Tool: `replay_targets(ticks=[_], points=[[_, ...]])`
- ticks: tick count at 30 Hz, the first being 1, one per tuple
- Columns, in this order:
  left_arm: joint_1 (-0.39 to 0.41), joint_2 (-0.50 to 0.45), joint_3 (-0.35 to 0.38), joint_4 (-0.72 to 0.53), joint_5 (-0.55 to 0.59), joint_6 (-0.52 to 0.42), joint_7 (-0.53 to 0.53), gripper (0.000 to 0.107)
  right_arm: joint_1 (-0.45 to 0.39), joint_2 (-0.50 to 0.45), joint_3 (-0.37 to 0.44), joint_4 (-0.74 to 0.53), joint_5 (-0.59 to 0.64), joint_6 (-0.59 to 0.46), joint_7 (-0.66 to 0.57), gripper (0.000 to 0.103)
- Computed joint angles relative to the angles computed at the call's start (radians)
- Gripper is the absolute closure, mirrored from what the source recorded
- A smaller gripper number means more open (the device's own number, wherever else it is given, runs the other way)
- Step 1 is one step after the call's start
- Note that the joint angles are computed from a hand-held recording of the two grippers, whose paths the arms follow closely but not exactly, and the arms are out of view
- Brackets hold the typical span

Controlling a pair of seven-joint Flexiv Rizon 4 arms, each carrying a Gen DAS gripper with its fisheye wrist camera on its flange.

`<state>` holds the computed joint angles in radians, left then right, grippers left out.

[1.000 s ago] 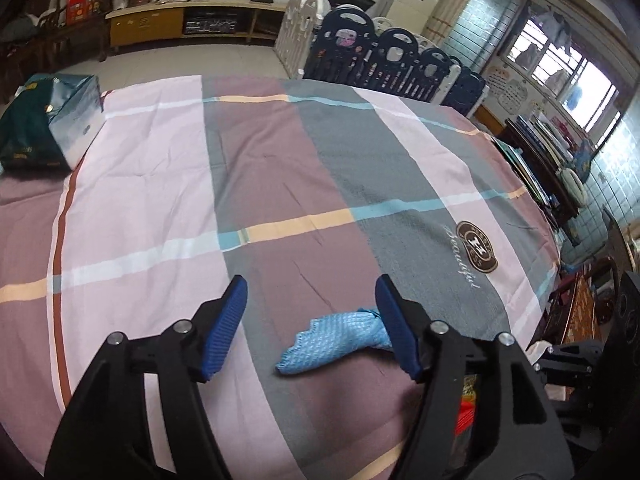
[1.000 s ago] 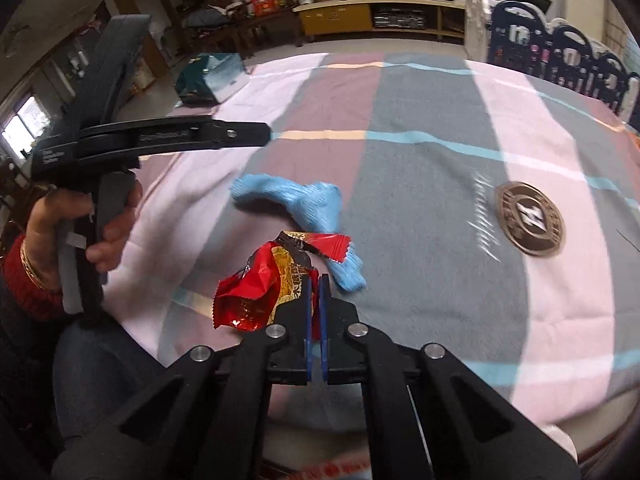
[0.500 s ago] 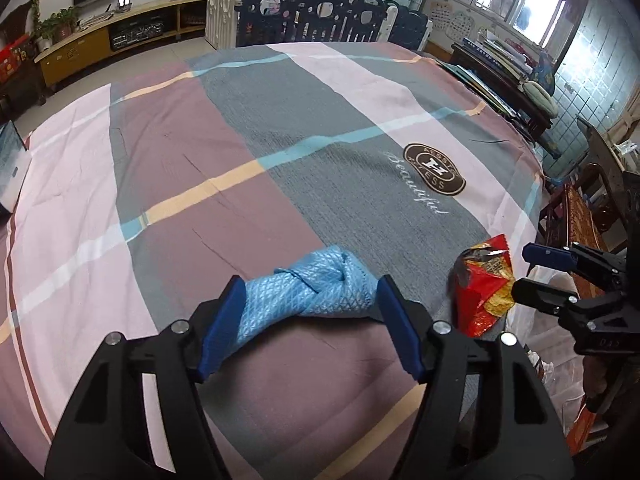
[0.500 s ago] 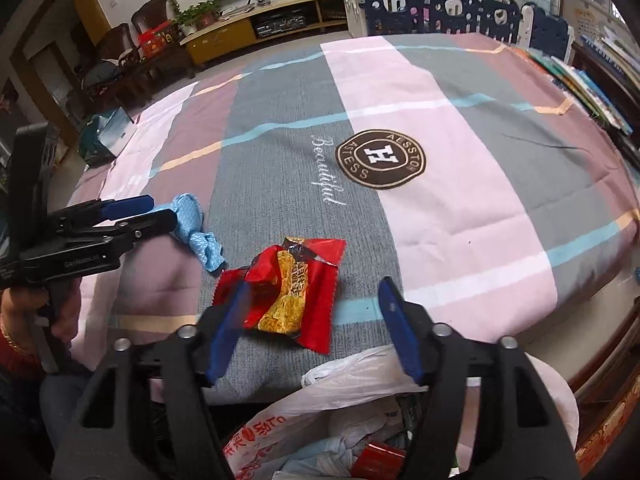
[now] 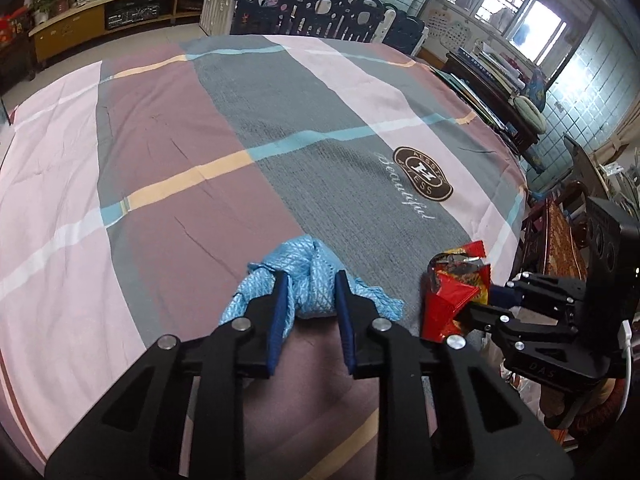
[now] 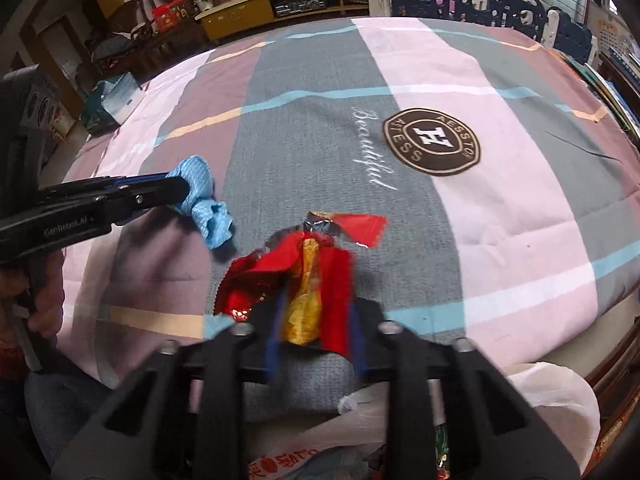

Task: Collect trash
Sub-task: 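Carry wrapper and glove over the wastebasket and open both grippers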

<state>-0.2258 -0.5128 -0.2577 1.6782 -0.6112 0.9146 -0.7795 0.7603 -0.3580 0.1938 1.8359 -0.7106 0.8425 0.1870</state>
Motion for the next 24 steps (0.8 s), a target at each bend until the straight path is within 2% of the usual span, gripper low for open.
replay_targets(ticks=[5, 8, 11, 13, 15, 17, 20, 24], points=[[0.009, -0.007, -0.002, -0.008, -0.026, -0.005, -0.037, 0.083, 0.002, 0.008, -0.006, 0.006, -0.029, 0.003, 0.026, 0.087], [0.018, 0.004, -0.017, 0.009, -0.062, 0.026, -0.018, 0.083, 0.001, 0.023, -0.009, 0.021, -0.051, 0.008, 0.058, 0.087], [0.023, 0.036, -0.04, 0.048, -0.125, 0.104, 0.021, 0.084, 0.005, 0.053, -0.005, 0.033, -0.074, -0.018, 0.093, 0.088], [0.001, 0.072, -0.033, 0.087, -0.132, 0.205, 0.036, 0.084, 0.006, 0.083, 0.006, 0.045, -0.094, -0.042, 0.114, 0.088], [-0.041, 0.113, -0.007, 0.128, -0.089, 0.322, 0.004, 0.084, 0.018, 0.123, 0.031, 0.046, -0.105, -0.12, 0.113, 0.088], [-0.064, 0.165, 0.007, 0.18, -0.06, 0.391, -0.062, 0.084, 0.031, 0.161, 0.06, 0.043, -0.112, -0.208, 0.104, 0.088], [-0.09, 0.26, 0.018, 0.272, -0.046, 0.456, -0.172, 0.084, 0.056, 0.222, 0.113, 0.036, -0.112, -0.345, 0.09, 0.088], [-0.142, 0.388, 0.078, 0.352, 0.099, 0.48, -0.333, 0.084, 0.101, 0.283, 0.183, 0.002, -0.113, -0.537, 0.049, 0.088]])
